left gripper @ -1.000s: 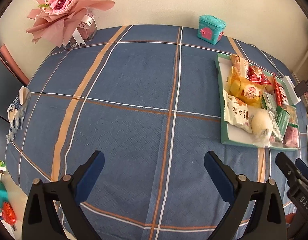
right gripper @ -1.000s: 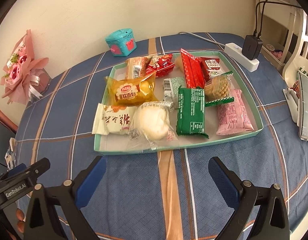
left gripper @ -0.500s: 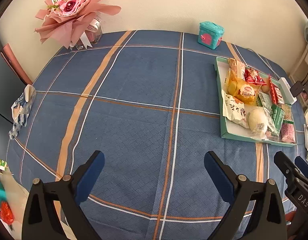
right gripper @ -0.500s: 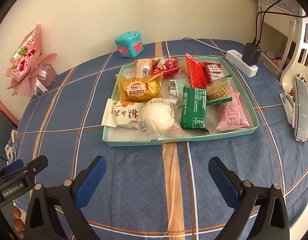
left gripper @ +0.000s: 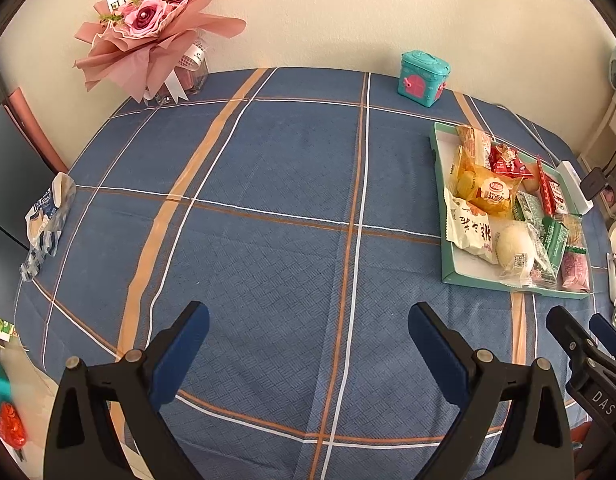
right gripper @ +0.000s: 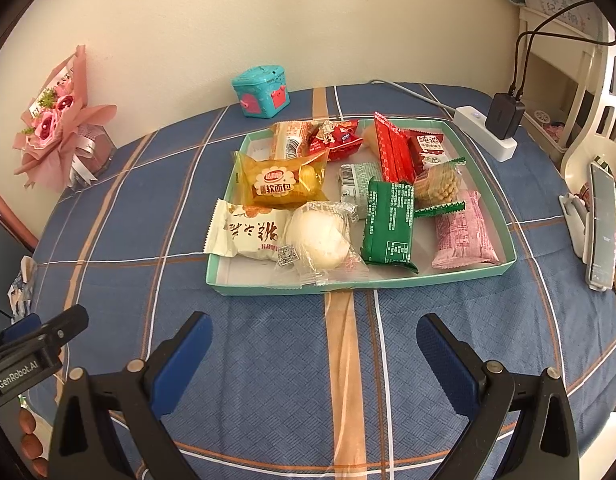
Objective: Organize snacks
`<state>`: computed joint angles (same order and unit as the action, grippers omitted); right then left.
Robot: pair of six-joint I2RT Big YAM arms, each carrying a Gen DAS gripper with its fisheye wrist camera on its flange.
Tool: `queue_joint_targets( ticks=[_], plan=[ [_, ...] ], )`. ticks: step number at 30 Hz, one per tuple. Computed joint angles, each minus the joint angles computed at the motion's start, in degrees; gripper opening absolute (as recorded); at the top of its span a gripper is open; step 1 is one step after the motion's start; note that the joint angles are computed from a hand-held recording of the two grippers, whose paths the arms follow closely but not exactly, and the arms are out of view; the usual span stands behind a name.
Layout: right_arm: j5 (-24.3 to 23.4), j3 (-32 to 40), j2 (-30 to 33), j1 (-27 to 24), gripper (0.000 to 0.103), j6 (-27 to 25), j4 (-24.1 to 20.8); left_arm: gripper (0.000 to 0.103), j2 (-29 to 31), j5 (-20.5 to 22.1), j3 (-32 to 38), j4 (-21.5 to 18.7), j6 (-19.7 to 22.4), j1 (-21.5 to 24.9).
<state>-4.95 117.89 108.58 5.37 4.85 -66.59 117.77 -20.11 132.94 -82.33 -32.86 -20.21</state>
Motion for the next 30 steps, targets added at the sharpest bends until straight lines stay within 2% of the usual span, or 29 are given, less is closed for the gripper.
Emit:
queue_joint_targets(
  ticks=[30],
  plan=[
    [0.28, 0.49, 0.39, 0.17, 0.103, -1.35, -0.26, 0.1, 0.62, -1.19, 1.02, -0.8, -1.22, -0.13]
  ],
)
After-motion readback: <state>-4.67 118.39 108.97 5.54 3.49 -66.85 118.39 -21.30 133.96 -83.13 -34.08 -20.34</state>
